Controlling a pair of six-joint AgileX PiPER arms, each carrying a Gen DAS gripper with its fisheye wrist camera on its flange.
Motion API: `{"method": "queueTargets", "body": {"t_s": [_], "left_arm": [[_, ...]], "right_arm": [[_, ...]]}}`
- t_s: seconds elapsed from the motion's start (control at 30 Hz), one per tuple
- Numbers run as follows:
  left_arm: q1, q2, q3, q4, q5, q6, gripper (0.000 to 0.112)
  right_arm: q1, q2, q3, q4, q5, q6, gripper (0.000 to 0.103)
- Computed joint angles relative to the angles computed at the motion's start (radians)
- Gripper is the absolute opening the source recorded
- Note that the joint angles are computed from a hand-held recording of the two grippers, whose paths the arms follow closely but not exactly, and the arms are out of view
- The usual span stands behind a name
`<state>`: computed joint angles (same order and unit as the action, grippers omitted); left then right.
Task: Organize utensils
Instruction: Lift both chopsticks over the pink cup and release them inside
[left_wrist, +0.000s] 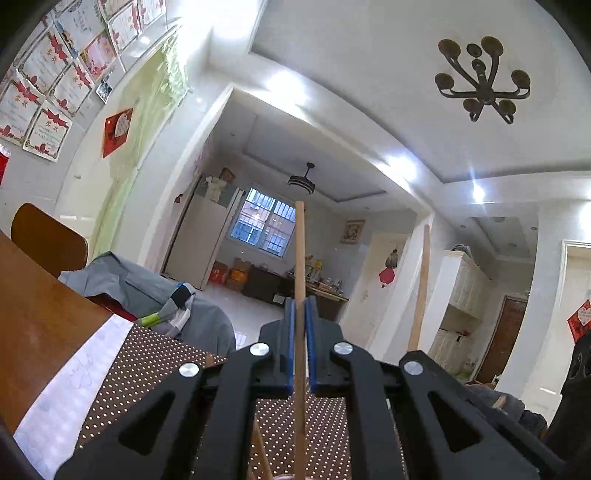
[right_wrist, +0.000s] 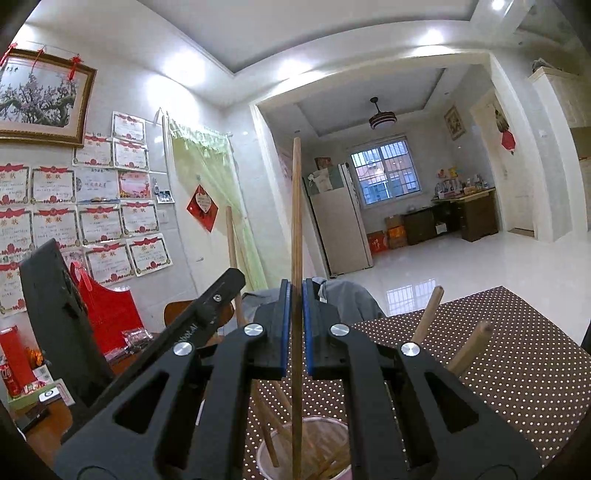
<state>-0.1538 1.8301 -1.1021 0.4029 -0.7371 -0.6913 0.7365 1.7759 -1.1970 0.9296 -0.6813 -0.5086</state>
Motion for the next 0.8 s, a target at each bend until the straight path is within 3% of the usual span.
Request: {"method": "queueTargets", "body": {"t_s": [0.5, 0.57, 0.6, 0.8], "left_arm": [[-0.001, -0.048, 0.097, 0.026, 0.039, 0.048, 0.007], [0.005, -0.062, 0.112, 0.052, 0.049, 0.029, 0.011], [0.008, -0.069, 0.121, 0.057, 0.051, 0.022, 0.02], [0.026, -0.123, 0.165, 0.087, 0.083, -0.001, 0.025]], "right_arm": [[0.03, -0.016, 0.046, 0.07, 0.005, -0.054, 0.007], [0.037, -0.022, 0.054, 0.085, 0.003, -0.068, 0.007], [0.042, -0.025, 0.057, 0.094, 0.001, -0.079, 0.007], [0.063, -0.039, 0.072, 0.154, -0.007, -0.136, 0.007]]}}
